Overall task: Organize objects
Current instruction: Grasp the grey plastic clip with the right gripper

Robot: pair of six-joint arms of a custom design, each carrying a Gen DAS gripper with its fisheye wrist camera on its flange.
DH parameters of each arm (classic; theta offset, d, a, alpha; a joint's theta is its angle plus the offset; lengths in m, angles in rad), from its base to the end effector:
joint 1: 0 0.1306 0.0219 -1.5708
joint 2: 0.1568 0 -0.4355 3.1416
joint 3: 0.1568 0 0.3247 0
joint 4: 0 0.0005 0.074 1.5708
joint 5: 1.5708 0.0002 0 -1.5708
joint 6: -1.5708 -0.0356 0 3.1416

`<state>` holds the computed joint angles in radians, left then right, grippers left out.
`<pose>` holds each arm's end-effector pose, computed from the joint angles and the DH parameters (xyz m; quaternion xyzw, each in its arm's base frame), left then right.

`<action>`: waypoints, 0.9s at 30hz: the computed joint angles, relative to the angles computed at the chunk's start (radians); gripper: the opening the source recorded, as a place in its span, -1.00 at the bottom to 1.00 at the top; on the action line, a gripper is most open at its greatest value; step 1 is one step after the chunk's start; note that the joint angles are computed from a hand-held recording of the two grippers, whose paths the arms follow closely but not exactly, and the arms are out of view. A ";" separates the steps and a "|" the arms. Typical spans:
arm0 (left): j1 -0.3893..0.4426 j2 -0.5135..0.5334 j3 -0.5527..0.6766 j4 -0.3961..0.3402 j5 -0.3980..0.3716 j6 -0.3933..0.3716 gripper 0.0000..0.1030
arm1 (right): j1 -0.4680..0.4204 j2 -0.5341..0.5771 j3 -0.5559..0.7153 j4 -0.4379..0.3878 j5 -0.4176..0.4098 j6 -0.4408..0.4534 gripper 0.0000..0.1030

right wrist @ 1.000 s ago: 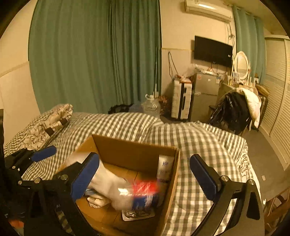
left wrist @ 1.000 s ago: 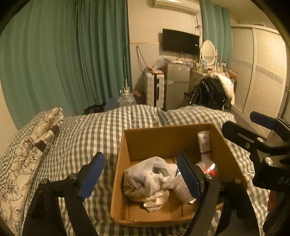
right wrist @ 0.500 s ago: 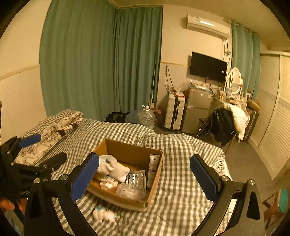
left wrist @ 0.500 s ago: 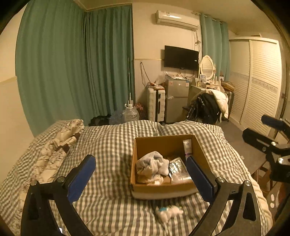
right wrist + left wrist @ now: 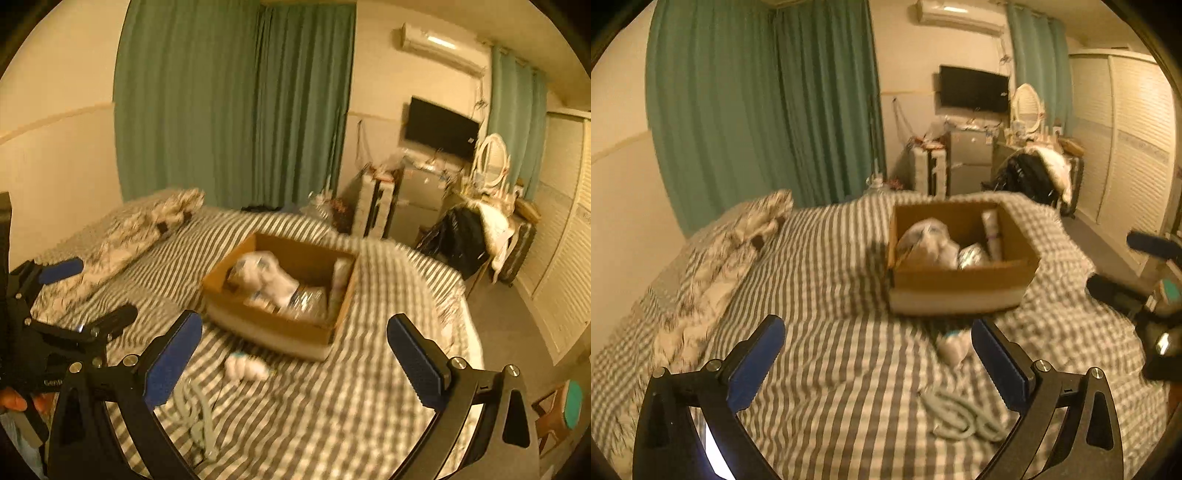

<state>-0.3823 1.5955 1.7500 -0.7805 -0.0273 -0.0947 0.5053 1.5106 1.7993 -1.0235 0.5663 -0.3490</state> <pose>0.4734 -0.1898 0.5445 0.2043 0.8667 -0.0532 0.4520 0.4052 0.2018 0.5866 0.0446 0.8837 -0.0709 0.4605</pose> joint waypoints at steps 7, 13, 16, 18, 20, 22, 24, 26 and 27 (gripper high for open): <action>0.045 -0.001 -0.133 0.036 0.000 0.026 1.00 | -0.003 0.090 -0.110 0.000 -0.152 -0.056 0.96; 0.057 0.024 -0.161 0.031 -0.025 -0.013 1.00 | -0.017 0.154 -0.125 -0.012 -0.276 -0.069 0.95; 0.070 0.041 -0.153 0.021 -0.021 -0.020 1.00 | -0.016 0.174 -0.122 -0.008 -0.316 -0.075 0.95; 0.080 0.051 -0.149 0.017 -0.018 -0.022 1.00 | -0.020 0.192 -0.117 -0.006 -0.366 -0.078 0.95; 0.089 0.055 -0.150 0.014 -0.002 -0.021 1.00 | -0.023 0.221 -0.096 -0.024 -0.395 -0.087 0.95; 0.093 0.059 -0.147 0.009 0.007 -0.014 1.00 | -0.029 0.235 -0.089 -0.032 -0.427 -0.102 0.95; 0.097 0.061 -0.146 0.006 0.020 -0.010 1.00 | -0.033 0.240 -0.091 -0.028 -0.453 -0.107 0.91; 0.097 0.060 -0.144 0.004 0.024 -0.011 1.00 | -0.033 0.234 -0.103 -0.010 -0.479 -0.104 0.70; 0.096 0.059 -0.143 0.002 0.025 -0.012 1.00 | -0.032 0.229 -0.108 -0.003 -0.494 -0.103 0.62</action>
